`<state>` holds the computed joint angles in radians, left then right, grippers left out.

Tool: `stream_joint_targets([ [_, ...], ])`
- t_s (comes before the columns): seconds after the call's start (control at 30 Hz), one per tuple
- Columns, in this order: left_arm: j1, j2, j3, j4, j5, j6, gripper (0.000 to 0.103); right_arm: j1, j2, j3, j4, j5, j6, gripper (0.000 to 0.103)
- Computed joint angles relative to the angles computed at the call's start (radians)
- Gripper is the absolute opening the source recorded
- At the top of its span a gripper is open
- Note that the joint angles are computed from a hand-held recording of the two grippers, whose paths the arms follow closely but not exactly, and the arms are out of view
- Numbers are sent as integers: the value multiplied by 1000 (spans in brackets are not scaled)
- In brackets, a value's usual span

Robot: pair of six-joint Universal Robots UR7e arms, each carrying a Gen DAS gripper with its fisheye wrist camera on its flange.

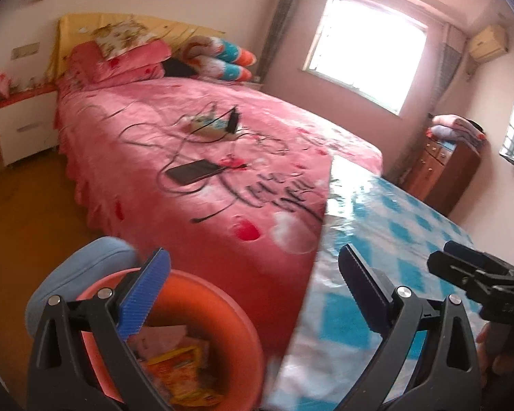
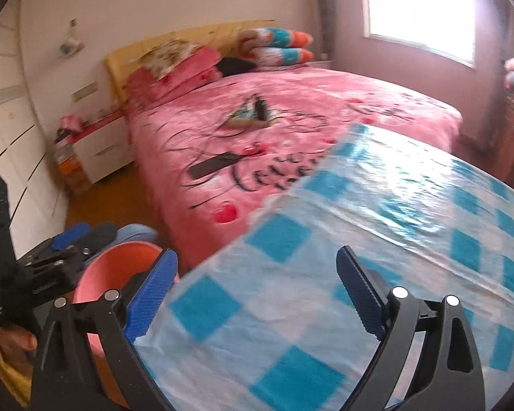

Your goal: Collect trash

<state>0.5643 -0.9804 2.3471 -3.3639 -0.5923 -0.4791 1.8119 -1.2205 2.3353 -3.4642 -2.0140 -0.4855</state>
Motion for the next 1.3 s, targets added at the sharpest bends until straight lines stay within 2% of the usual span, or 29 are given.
stream_joint_targets([
  [0.27,-37,74,-94,46,-49,32,99,-49,-97,54,-102,-45,-32,94],
  [0.63,-85,154,-198,116,-91,46,99,-148,-277,140,-137,-1,-45,94],
  [1.17,-152,296,-356,206,-127,68,99,-298,-464,224,-180,81,-74,94],
  [1.3,-158,322,-401,274,-155,59,99,-344,-498,233,-177,109,-77,94],
])
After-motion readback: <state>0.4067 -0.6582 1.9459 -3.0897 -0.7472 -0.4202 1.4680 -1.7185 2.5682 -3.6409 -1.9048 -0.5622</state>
